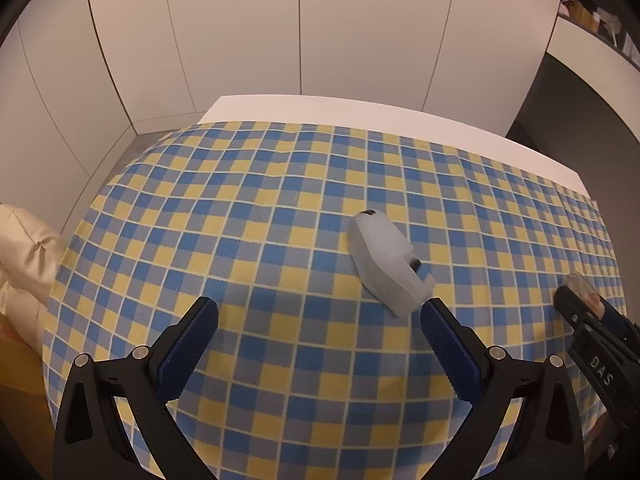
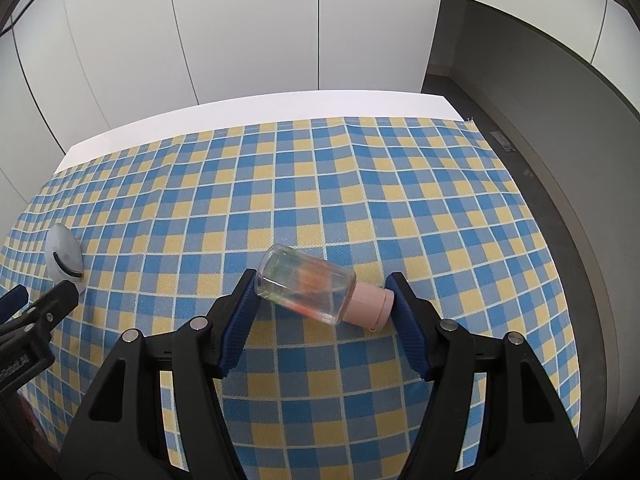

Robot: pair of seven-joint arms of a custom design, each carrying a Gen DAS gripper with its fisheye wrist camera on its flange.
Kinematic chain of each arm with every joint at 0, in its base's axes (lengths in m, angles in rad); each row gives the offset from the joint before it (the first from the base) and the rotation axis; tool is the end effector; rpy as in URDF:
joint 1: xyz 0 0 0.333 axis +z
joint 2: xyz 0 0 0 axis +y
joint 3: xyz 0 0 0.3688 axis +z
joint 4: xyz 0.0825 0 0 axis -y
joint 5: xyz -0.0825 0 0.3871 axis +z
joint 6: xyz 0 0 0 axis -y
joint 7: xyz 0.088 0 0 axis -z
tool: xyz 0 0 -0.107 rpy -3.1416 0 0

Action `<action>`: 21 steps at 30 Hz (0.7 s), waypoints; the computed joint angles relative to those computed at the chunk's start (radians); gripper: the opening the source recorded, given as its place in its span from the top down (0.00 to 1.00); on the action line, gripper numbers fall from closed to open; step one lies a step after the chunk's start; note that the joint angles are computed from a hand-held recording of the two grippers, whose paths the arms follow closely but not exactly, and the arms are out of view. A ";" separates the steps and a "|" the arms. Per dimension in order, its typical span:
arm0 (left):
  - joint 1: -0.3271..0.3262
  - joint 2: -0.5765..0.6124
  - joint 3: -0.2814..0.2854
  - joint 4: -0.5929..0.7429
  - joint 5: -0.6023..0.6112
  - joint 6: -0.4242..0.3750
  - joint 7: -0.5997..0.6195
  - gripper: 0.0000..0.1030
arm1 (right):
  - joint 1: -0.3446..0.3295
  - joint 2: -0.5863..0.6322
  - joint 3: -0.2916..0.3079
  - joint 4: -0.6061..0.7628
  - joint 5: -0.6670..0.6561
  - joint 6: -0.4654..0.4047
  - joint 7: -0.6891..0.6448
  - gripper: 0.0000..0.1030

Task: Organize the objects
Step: 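Close the left tool on the white dispenser while the right tool lifts the pink-capped bottle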

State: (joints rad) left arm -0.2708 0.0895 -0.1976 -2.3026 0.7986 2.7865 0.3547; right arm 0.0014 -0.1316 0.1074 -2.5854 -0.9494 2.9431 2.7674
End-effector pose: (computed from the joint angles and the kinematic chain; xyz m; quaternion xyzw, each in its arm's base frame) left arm 0.4781 -0.2766 0.3930 -0.6981 0.6635 -0.1950 0.1856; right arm 0.4414 0.1019 0.3913 -0.6082 0.7378 -0.2283 0.1835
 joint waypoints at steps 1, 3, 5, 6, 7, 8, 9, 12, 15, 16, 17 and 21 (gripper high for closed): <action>0.001 0.004 0.001 0.005 -0.002 0.010 -0.005 0.02 | 0.004 -0.008 0.001 -0.005 0.008 -0.002 -0.004 0.35; -0.005 0.013 0.007 0.022 0.026 0.025 -0.049 0.02 | -0.002 -0.004 0.004 -0.003 0.001 -0.001 0.001 0.35; -0.021 0.033 0.005 0.057 0.057 -0.006 -0.066 0.03 | -0.001 -0.004 0.004 -0.003 0.003 -0.002 0.000 0.35; -0.039 0.052 0.001 0.094 0.073 -0.078 -0.068 0.14 | 0.000 -0.004 0.003 -0.004 0.007 -0.001 -0.005 0.35; -0.054 0.067 -0.005 0.123 0.071 -0.145 -0.060 0.55 | 0.002 -0.005 0.002 -0.006 0.013 0.000 -0.010 0.35; -0.071 0.085 0.003 0.146 0.029 -0.183 -0.013 0.73 | 0.005 -0.008 0.001 -0.009 0.024 -0.003 -0.020 0.35; -0.054 0.086 -0.014 0.148 0.013 -0.166 -0.003 0.83 | 0.004 -0.008 0.007 -0.008 0.023 -0.008 -0.015 0.35; -0.068 0.099 -0.023 0.187 -0.048 -0.260 0.087 0.83 | 0.013 -0.010 0.029 0.005 0.008 -0.059 0.006 0.36; -0.074 0.074 -0.015 0.170 -0.029 -0.264 0.077 0.83 | 0.048 0.000 0.011 0.021 0.059 -0.090 -0.048 0.36; -0.073 0.061 -0.016 0.162 -0.031 -0.267 0.079 0.83 | 0.057 0.003 -0.003 0.021 0.098 -0.067 -0.088 0.36; -0.071 0.047 -0.016 0.152 -0.026 -0.261 0.083 0.83 | 0.064 -0.004 -0.007 0.017 0.124 -0.058 -0.113 0.36; -0.067 0.020 -0.031 0.157 -0.043 -0.296 0.153 0.83 | 0.077 -0.046 0.004 0.021 0.237 -0.093 -0.208 0.36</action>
State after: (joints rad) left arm -0.3376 0.1094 -0.2283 -2.1460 0.7558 2.4906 0.5080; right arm 0.0784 -0.1777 0.1117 -2.5648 -0.7126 2.8504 2.5598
